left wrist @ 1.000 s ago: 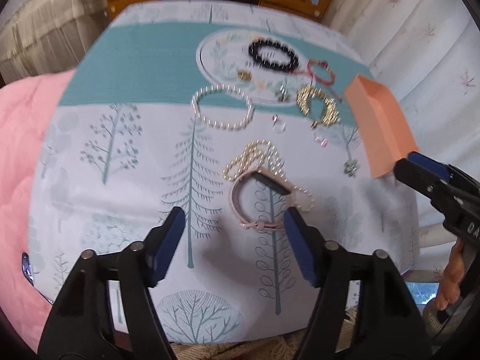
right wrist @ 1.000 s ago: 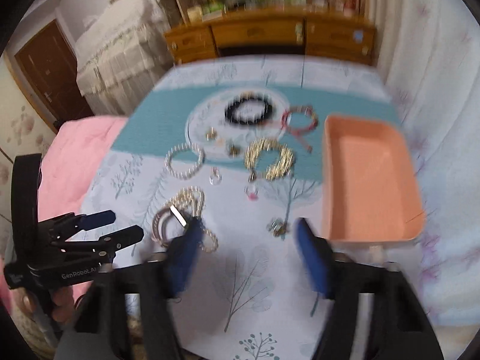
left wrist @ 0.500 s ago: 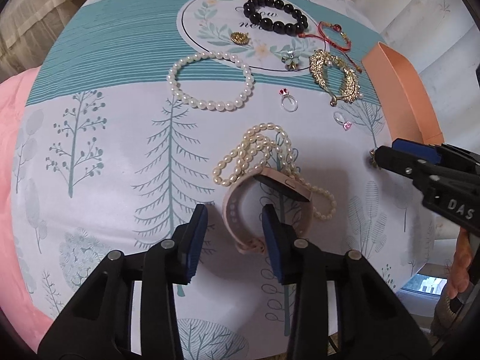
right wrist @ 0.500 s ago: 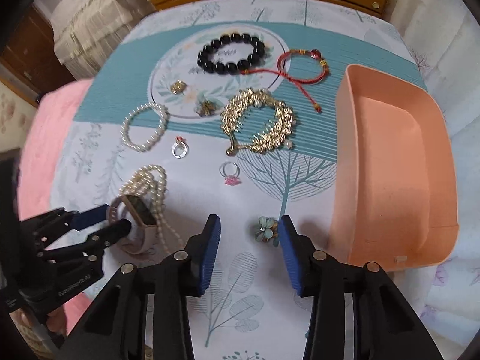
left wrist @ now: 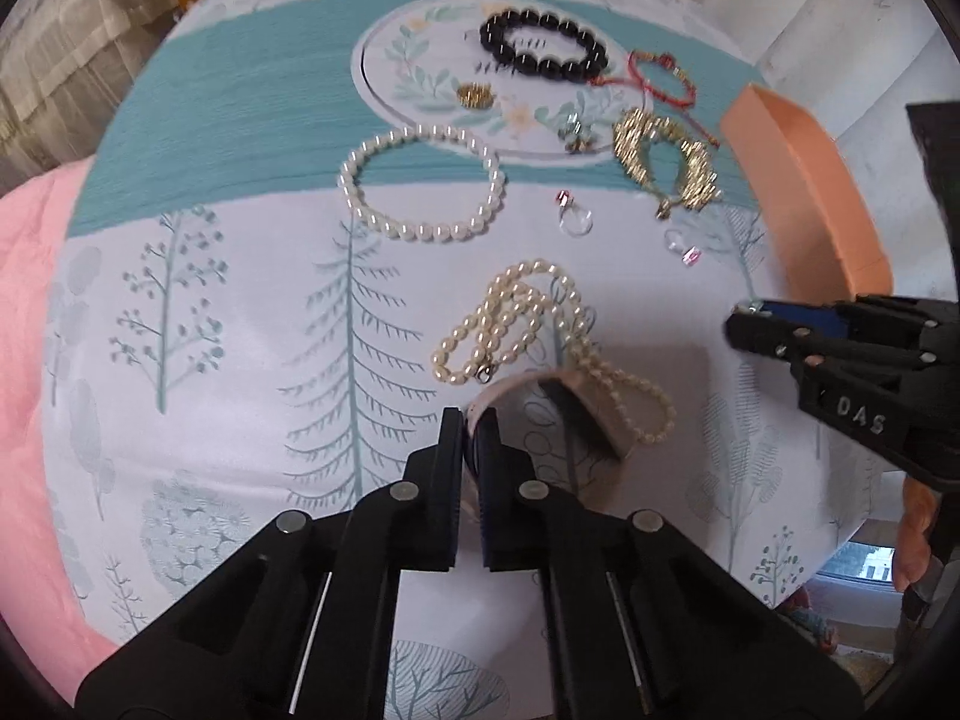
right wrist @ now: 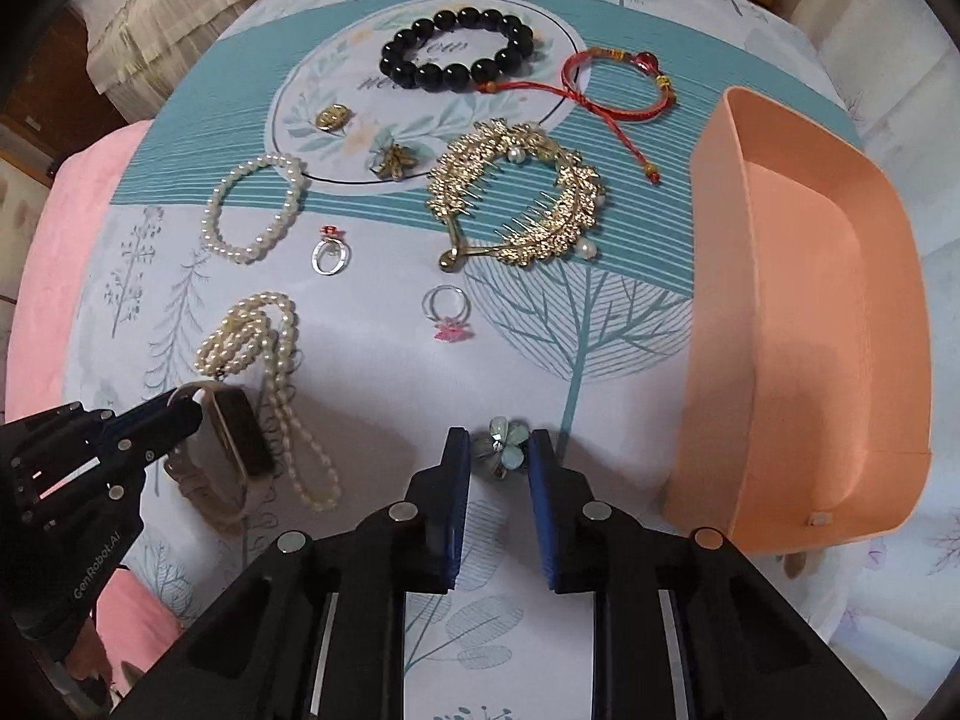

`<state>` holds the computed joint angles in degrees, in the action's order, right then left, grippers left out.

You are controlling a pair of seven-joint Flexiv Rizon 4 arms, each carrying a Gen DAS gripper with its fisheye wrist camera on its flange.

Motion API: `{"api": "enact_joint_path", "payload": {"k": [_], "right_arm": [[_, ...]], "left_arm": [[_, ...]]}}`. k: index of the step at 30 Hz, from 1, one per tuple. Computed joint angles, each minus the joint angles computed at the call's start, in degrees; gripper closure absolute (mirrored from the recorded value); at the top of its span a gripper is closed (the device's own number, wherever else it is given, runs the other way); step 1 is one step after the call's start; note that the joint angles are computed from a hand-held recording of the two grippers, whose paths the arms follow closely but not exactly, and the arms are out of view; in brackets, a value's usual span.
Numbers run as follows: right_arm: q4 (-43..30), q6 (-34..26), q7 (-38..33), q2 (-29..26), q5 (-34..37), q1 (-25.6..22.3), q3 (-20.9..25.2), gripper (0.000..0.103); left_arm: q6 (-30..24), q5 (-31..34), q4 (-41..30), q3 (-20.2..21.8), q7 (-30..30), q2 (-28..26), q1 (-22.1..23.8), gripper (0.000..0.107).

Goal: Organize jewelry
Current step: 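Lower the left gripper onto the pink-strapped smartwatch and close it, then carry the smartwatch into the peach tray and open the left gripper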

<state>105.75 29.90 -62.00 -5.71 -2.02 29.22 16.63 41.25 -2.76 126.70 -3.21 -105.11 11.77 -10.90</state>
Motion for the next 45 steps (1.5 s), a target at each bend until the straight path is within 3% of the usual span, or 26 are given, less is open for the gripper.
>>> {"api": "enact_joint_path", "payload": {"k": [11, 19, 24, 33, 42, 43, 45], "right_arm": [[5.93, 12.95, -1.29, 13.57, 1.78, -3.03, -0.4, 0.085], [11.96, 20.06, 4.9, 22.89, -3.81, -9.17, -1.76, 0.085], [15.9, 20.52, 5.5, 27.18, -2.56, -11.93, -3.75, 0.085], [20.64, 21.45, 2.3, 25.29, 2.35, -13.56, -6.57, 0.085], [20.68, 23.33, 0.05, 19.87, 3.99, -13.9, -7.0, 0.084], [20.3, 23.05, -0.27, 19.44, 4.62, -13.83, -7.21, 0.081], [20.37, 23.46, -0.49, 19.08, 5.74, -14.01, -7.32, 0.064]], "left_arm": [[6.39, -3.04, -5.53, -1.53, 0.85, 4.76, -2.16, 0.104], [13.38, -2.61, -14.93, -6.03, -1.23, -3.35, -5.02, 0.104], [14.15, 3.58, -21.93, -7.84, -6.4, -11.47, -7.33, 0.104], [9.82, 9.46, -32.66, -5.28, -10.87, -24.9, -13.4, 0.104], [8.44, 9.91, -35.93, -2.71, -10.96, -29.86, -16.04, 0.102], [8.28, 10.22, -36.08, -2.47, -11.0, -29.95, -16.26, 0.101], [8.58, 9.49, -35.55, -2.58, -10.1, -29.65, -16.1, 0.094]]}}
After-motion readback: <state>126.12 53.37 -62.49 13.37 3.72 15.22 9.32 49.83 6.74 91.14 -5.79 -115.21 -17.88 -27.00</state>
